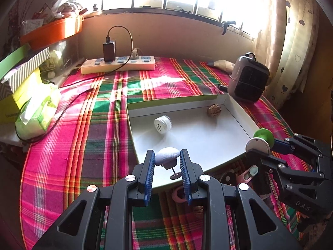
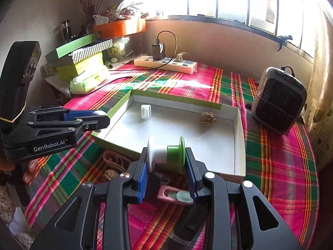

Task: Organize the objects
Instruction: 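Carry the spool with the right gripper while the left gripper carries the knob into the tray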

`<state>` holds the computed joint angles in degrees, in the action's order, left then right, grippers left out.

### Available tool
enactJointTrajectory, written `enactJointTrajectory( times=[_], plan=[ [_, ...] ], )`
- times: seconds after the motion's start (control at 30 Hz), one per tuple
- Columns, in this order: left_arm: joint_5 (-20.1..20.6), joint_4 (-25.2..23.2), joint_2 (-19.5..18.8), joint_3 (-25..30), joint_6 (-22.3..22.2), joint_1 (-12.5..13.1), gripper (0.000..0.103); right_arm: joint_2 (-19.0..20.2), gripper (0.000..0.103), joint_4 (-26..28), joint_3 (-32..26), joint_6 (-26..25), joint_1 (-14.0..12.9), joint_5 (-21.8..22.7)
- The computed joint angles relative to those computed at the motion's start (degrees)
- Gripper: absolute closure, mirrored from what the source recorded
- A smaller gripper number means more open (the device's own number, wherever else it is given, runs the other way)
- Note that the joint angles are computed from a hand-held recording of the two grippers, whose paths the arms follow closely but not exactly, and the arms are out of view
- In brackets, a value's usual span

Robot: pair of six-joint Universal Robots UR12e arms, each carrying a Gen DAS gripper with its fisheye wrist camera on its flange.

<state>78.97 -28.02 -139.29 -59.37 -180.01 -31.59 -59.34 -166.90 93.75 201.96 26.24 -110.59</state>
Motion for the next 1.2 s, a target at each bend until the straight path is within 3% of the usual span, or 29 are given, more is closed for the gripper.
enactJointTrajectory(
  times=[0.7,1.2],
  plan=[
    [0.0,-9.2,-6.9,12.3,1.7,-0.3,0.08,5.2,0.069,7.2,-8.0,-0.8,-4.7,3.7],
    [1.5,-12.7,-9.1,16.0,2.5,-0.3,0.08,7.7,0.069,12.3,-12.5,-2.3,-5.7,6.5]
  ],
)
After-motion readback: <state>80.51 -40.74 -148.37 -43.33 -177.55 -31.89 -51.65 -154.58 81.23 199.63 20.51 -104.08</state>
